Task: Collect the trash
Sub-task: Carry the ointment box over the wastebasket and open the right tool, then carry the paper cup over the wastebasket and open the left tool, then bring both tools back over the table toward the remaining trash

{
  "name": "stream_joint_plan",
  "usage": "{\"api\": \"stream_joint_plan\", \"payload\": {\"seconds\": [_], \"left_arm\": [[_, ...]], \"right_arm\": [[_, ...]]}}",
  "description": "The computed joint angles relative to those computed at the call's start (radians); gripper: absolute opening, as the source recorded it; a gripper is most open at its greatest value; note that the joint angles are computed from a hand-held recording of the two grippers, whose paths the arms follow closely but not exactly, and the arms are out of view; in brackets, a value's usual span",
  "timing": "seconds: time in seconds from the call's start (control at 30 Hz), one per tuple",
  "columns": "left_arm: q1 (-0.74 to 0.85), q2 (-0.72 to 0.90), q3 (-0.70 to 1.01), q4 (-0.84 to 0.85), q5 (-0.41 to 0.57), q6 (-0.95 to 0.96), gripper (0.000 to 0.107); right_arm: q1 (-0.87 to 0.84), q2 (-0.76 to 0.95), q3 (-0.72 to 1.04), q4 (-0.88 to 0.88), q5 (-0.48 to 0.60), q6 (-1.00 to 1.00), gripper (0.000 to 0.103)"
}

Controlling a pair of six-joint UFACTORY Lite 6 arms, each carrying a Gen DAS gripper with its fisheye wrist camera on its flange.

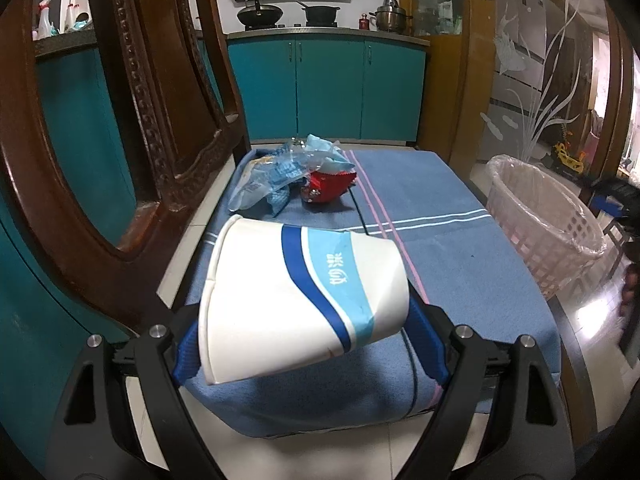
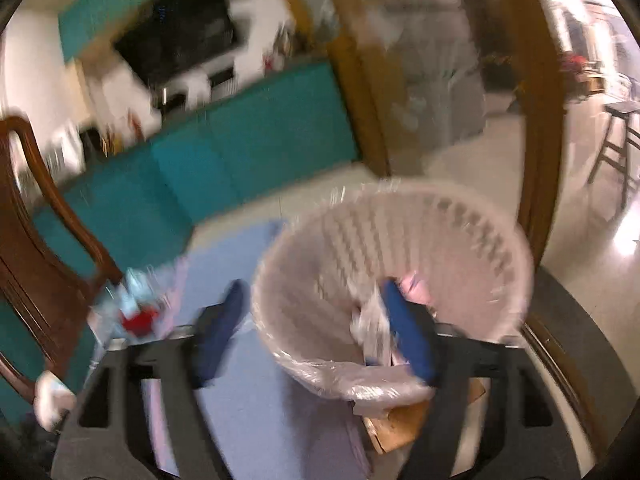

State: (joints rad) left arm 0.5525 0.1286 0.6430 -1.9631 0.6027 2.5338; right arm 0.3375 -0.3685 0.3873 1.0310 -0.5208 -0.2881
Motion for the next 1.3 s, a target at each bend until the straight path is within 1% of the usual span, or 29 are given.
{"api": "stream_joint_plan", "payload": {"seconds": [0.03, 0.07, 0.1, 0.13, 0.2, 0.27, 0.3, 0.33, 0.37, 0.43, 0.47, 0.5, 0.53, 0.57, 0.6, 0.63, 0.67, 0.7, 0.73, 0.8, 0.87, 0.9, 0.93, 1.0, 1.03, 1.1, 1.17, 1.2, 1.3], "left_arm": [[-0.006, 0.000, 0.000, 0.010, 0.001, -0.012, 0.084], [-0.022, -0.008, -0.009, 0.002, -0.002, -0.011, 0.084], [-0.056, -0.018, -0.018, -0.009, -0.010, -0.015, 0.084], [-0.086, -0.024, -0.022, -0.013, -0.019, -0.029, 0.084], [-0.187, -0.046, -0.025, -0.006, -0.048, -0.099, 0.084], [-0.340, -0.053, 0.011, 0.056, -0.075, -0.248, 0.084], [-0.444, -0.041, 0.061, 0.091, -0.092, -0.349, 0.084], [-0.526, -0.028, 0.110, 0.103, -0.118, -0.407, 0.084], [-0.610, -0.011, 0.178, 0.156, -0.164, -0.508, 0.084], [-0.783, 0.085, 0.375, 0.274, -0.255, -0.717, 0.084], [-0.838, 0.153, 0.479, 0.342, -0.254, -0.822, 0.084], [-0.903, 0.223, 0.584, 0.383, -0.272, -0.927, 0.085], [-0.928, 0.303, 0.689, 0.467, -0.249, -1.031, 0.086], [-0.946, 0.376, 0.779, 0.564, -0.237, -1.136, 0.089], [-0.957, 0.414, 0.829, 0.642, -0.235, -1.230, 0.089], [-0.960, 0.427, 0.836, 0.687, -0.250, -1.283, 0.089], [-0.956, 0.413, 0.807, 0.698, -0.279, -1.293, 0.090], [-0.935, 0.377, 0.746, 0.689, -0.296, -1.262, 0.092], [-0.918, 0.346, 0.693, 0.642, -0.312, -1.189, 0.092], [-0.844, 0.226, 0.522, 0.531, -0.376, -0.979, 0.094], [-0.750, 0.110, 0.373, 0.411, -0.397, -0.770, 0.096], [-0.667, 0.031, 0.282, 0.362, -0.391, -0.665, 0.096], [-0.601, -0.007, 0.233, 0.297, -0.373, -0.561, 0.097], [-0.441, -0.084, 0.132, 0.161, -0.313, -0.354, 0.098], [-0.349, -0.117, 0.087, 0.125, -0.280, -0.294, 0.099], [-0.185, -0.148, 0.038, 0.114, -0.208, -0.255, 0.100], [-0.094, -0.125, 0.030, 0.053, -0.157, -0.183, 0.100], [-0.060, -0.103, 0.036, 0.045, -0.138, -0.165, 0.100], [-0.027, -0.013, 0.051, -0.126, -0.124, 0.038, 0.100]], "right_arm": [[0.060, -0.105, -0.063, 0.105, -0.081, -0.050, 0.099], [0.144, -0.190, -0.119, 0.209, -0.185, -0.063, 0.100], [0.214, -0.283, -0.166, 0.314, -0.264, -0.096, 0.100], [0.252, -0.335, -0.183, 0.392, -0.301, -0.133, 0.100], [0.301, -0.369, -0.197, 0.436, -0.358, -0.121, 0.100], [0.306, -0.391, -0.207, 0.443, -0.387, -0.131, 0.100], [0.314, -0.425, -0.225, 0.452, -0.411, -0.122, 0.100], [0.307, -0.428, -0.231, 0.440, -0.415, -0.096, 0.100], [0.313, -0.457, -0.242, 0.457, -0.437, -0.100, 0.100], [0.282, -0.482, -0.246, 0.454, -0.431, -0.110, 0.100], [0.254, -0.478, -0.250, 0.430, -0.416, -0.092, 0.100], [0.237, -0.494, -0.248, 0.432, -0.398, -0.105, 0.100], [0.235, -0.497, -0.254, 0.430, -0.395, -0.098, 0.100], [0.226, -0.508, -0.257, 0.428, -0.384, -0.099, 0.100], [0.207, -0.512, -0.258, 0.415, -0.355, -0.094, 0.100], [0.194, -0.503, -0.256, 0.398, -0.329, -0.087, 0.100], [0.186, -0.493, -0.255, 0.380, -0.309, -0.081, 0.100], [0.173, -0.466, -0.251, 0.342, -0.279, -0.063, 0.100], [0.184, -0.459, -0.244, 0.346, -0.274, -0.077, 0.100], [0.174, -0.402, -0.214, 0.308, -0.224, -0.074, 0.100], [0.185, -0.332, -0.177, 0.268, -0.182, -0.063, 0.100], [0.206, -0.277, -0.146, 0.244, -0.164, -0.055, 0.100], [0.231, -0.224, -0.115, 0.226, -0.153, -0.052, 0.100], [0.304, -0.069, -0.018, 0.208, -0.127, -0.076, 0.100], [0.334, -0.002, 0.027, 0.205, -0.113, -0.094, 0.100], [0.422, 0.147, 0.138, 0.227, -0.088, -0.156, 0.100], [0.475, 0.250, 0.220, 0.265, -0.056, -0.225, 0.100], [0.511, 0.310, 0.265, 0.283, -0.047, -0.249, 0.100], [0.575, 0.408, 0.340, 0.311, -0.041, -0.292, 0.100]]}}
